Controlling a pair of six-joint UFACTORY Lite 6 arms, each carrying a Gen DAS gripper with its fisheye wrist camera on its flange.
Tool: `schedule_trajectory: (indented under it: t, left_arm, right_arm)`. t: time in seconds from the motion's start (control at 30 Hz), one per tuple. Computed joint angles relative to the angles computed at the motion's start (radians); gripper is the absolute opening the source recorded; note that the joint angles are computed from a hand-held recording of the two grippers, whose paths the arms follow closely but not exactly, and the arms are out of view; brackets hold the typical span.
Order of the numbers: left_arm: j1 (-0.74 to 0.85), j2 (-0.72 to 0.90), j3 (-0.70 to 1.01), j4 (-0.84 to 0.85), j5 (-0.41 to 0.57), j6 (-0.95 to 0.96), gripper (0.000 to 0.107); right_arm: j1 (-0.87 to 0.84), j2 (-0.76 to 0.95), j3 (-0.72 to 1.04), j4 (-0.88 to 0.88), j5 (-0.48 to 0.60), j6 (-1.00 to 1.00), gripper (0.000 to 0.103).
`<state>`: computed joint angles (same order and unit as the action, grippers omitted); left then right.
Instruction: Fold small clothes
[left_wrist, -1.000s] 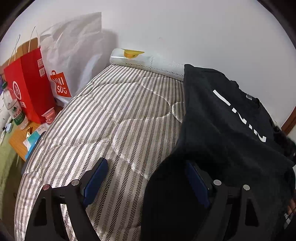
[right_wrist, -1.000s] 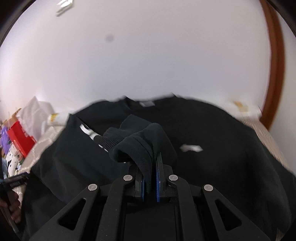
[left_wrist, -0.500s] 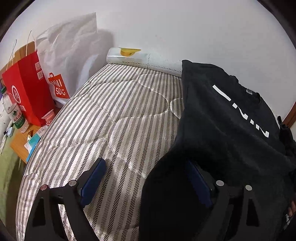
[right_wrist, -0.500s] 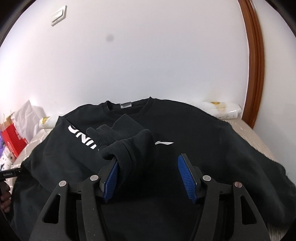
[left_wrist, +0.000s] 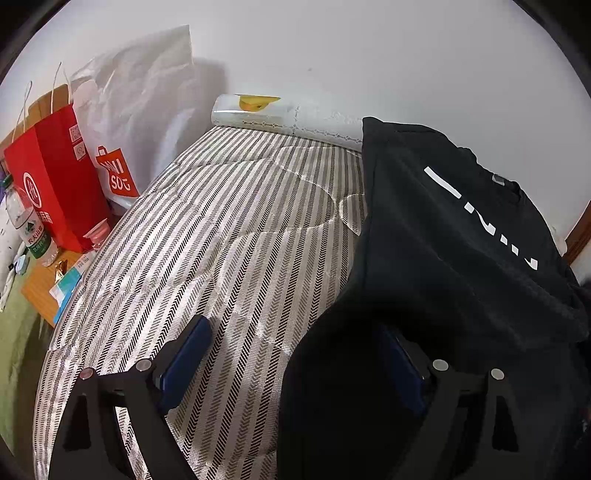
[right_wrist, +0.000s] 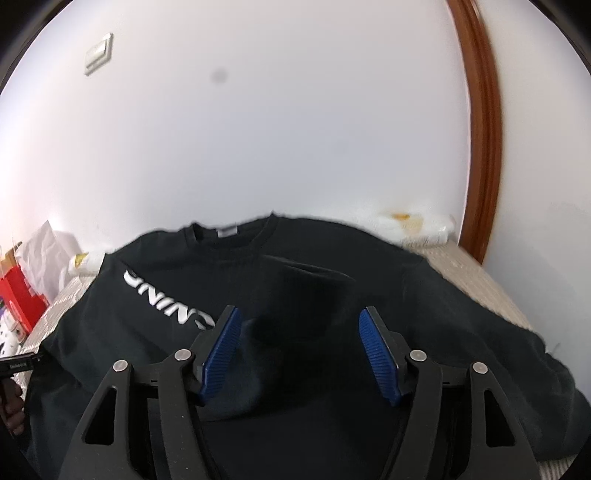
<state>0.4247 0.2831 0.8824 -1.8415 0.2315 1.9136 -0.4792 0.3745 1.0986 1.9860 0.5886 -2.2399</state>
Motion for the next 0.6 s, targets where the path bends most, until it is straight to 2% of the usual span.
schedule_trajectory:
  t: [0.17,0.3,0.4,0.6]
  left_arm:
    - [-0.002,0.001,-0.001,-0.007,0.000,0.006,0.089]
    - [-0.001,0.001,-0.001,-0.008,0.001,0.007,0.090]
    - [0.000,0.001,-0.001,-0.007,0.002,0.006,0.090]
    - [-0.003,0.001,-0.002,-0.017,0.000,0.014,0.091]
  right_arm:
    - [0.041,0.111,0.115,-0.078,-0.159,0.124,0.067]
    - [0.030,0.194,0.210,-0.244,-0.207,0.334,0.069]
    - [-0.013,0.239,0.258,-0.334,-0.133,0.462,0.071]
    - [-0.118,0.324,0.357,-0.411,0.099,0.662,0.072]
